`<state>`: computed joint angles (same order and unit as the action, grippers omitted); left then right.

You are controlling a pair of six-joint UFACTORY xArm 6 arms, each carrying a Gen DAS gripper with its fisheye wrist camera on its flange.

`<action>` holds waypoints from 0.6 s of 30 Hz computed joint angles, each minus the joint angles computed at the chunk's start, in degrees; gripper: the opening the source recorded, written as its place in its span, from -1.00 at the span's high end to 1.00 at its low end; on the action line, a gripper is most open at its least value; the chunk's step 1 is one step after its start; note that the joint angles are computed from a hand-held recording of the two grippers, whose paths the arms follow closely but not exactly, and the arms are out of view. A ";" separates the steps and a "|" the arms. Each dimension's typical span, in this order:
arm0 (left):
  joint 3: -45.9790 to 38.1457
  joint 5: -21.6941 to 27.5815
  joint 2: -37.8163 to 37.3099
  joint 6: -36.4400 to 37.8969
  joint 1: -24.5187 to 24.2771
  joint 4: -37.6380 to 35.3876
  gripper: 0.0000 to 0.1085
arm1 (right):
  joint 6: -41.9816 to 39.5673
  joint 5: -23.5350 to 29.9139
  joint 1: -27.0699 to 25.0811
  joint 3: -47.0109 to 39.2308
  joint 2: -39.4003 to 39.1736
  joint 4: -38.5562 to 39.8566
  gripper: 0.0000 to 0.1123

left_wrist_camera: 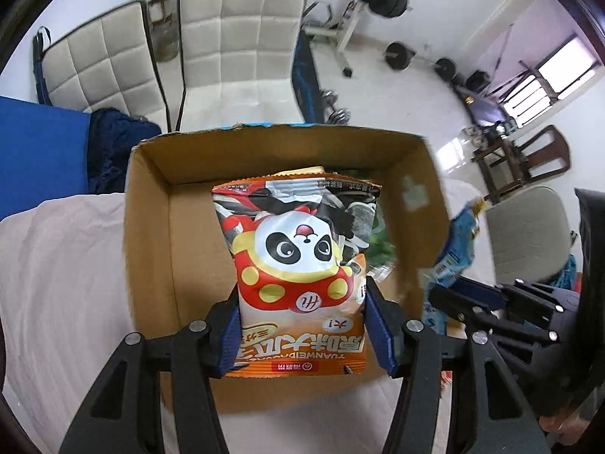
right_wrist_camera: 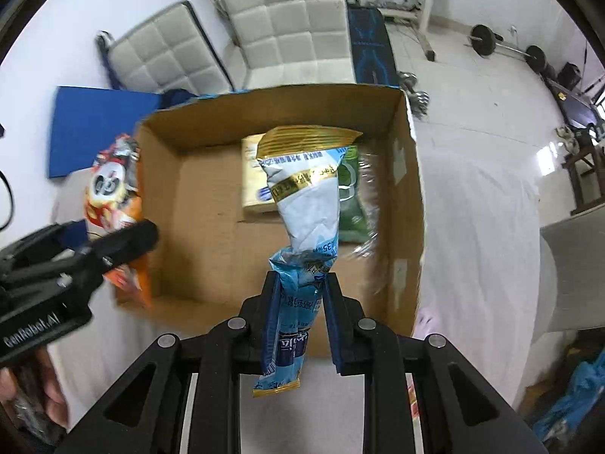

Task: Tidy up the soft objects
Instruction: 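Carry both items into the box and open both tools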

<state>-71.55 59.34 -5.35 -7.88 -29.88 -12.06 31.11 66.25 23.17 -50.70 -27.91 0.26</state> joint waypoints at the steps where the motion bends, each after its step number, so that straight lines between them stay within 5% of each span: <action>1: -1.13 0.44 1.59 0.34 0.28 0.02 0.01 | -1.44 0.08 -0.98 -0.70 2.37 -0.03 0.57; 10: -12.42 4.45 17.94 -0.64 2.68 2.86 0.00 | -4.32 -1.74 -3.39 -0.88 13.32 -1.76 0.57; 18: -16.78 6.41 23.55 -1.39 3.98 3.39 -0.01 | -5.03 -2.38 -3.08 -1.44 19.10 -2.54 0.56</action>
